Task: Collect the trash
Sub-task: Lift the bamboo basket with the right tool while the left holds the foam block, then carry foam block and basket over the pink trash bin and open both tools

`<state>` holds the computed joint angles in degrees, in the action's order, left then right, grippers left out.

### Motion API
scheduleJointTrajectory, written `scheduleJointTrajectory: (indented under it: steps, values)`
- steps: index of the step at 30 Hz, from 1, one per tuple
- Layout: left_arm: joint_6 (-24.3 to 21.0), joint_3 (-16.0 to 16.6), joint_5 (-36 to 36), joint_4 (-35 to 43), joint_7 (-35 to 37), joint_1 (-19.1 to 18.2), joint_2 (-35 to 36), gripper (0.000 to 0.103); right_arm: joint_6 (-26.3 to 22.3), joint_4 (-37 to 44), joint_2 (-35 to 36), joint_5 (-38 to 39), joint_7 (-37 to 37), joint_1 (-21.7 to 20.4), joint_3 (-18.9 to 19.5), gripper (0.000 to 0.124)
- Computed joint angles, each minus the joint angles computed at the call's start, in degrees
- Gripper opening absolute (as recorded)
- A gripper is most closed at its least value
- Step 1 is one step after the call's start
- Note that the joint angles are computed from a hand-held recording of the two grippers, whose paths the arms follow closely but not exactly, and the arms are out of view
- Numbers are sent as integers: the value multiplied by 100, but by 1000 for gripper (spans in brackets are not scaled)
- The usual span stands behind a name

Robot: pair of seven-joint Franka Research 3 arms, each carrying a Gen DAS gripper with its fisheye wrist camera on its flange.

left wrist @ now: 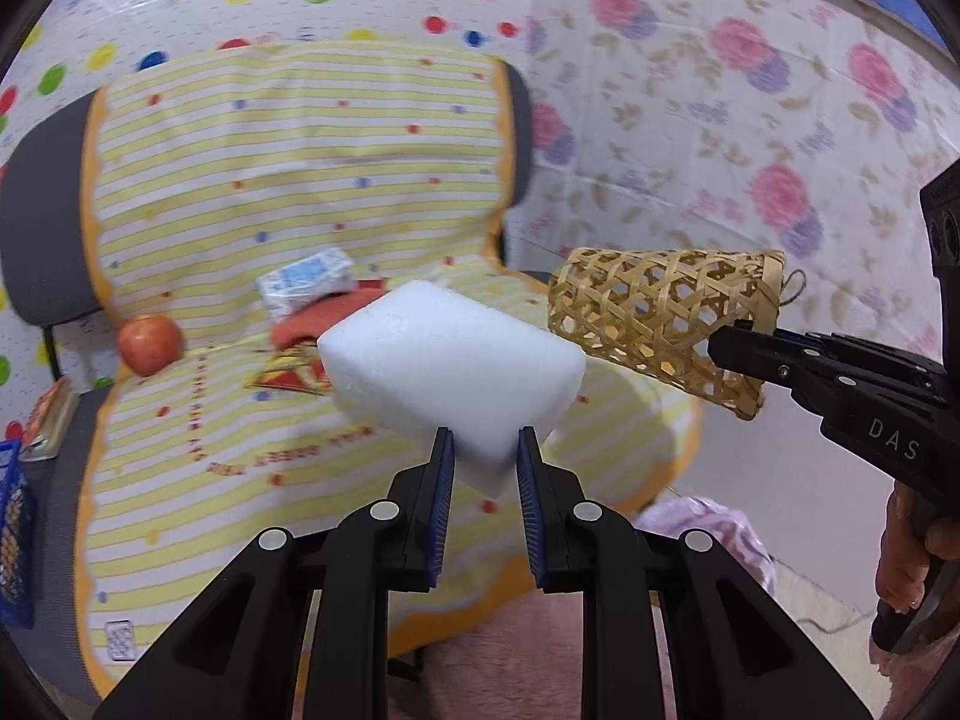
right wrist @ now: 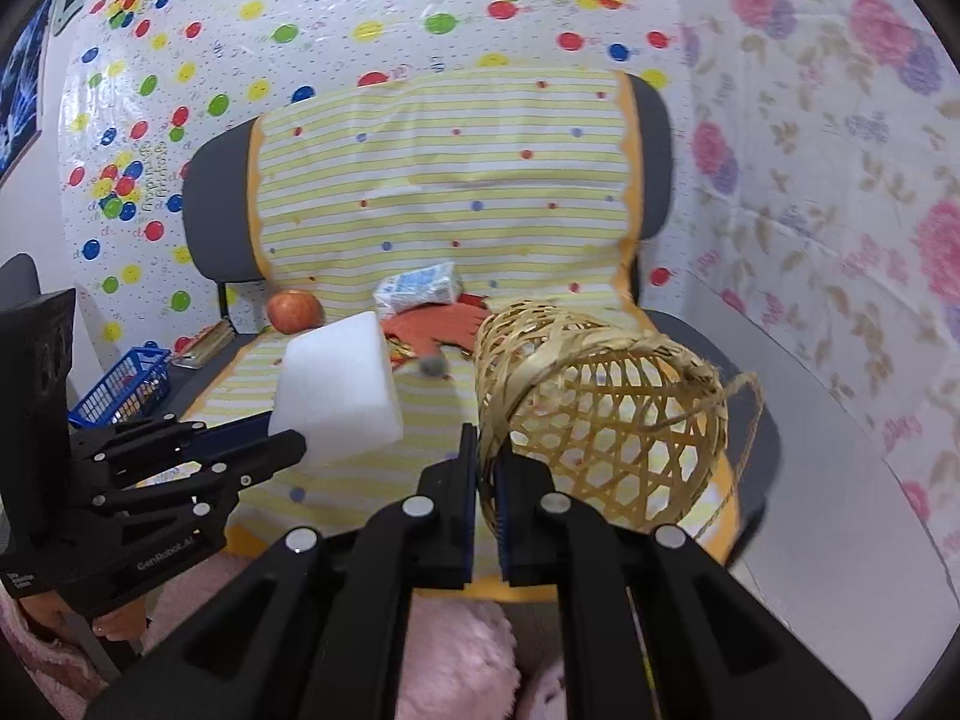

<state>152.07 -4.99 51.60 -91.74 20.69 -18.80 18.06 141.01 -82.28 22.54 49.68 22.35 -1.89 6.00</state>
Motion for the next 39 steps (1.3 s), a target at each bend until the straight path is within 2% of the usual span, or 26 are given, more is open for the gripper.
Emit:
scheduleJointTrajectory:
  steps: [10, 15, 22, 25, 27, 29, 31, 32, 34, 39]
  values:
    - [203, -446, -1261, 900, 1969, -236, 924, 23, 537, -1266, -762, 77, 193, -286, -464, 6]
    - [73, -615, -2033, 1493, 2975, -360, 1436, 23, 734, -1604, -940, -14, 392, -372, -636, 6]
    - [-473, -655, -2859, 2687, 4045, -601, 2265, 23, 961, -1684, -862, -252, 774, -480, -748, 6]
    - [-999, -706, -3215, 3525, 4546, -688, 2788, 29, 926, -1549, -754, -262, 861, -552, -720, 6]
    - [-1264, -665, -3396, 3950, 4725, -767, 3043, 37, 915, -1410, -640, -294, 904, -581, -696, 6]
    - [-1252, -591, -3507, 3966, 4745, -804, 3061, 54, 870, -1257, -504, -383, 1010, -601, -683, 6]
    - [-1139, -491, -3510, 3752, 4664, -821, 2937, 63, 730, -1044, -305, -688, 1306, -574, -731, 8]
    - [-1089, -423, -3477, 3613, 4571, -831, 2847, 64, 670, -939, -189, -880, 1504, -548, -763, 11]
    - [-919, -316, -3396, 3214, 4325, -808, 2590, 64, 493, -777, -18, -1207, 1829, -536, -789, 48]
    - [-621, -129, -3073, 2531, 3656, -755, 2117, 64, 425, -748, 16, -1323, 1922, -642, -647, 51]
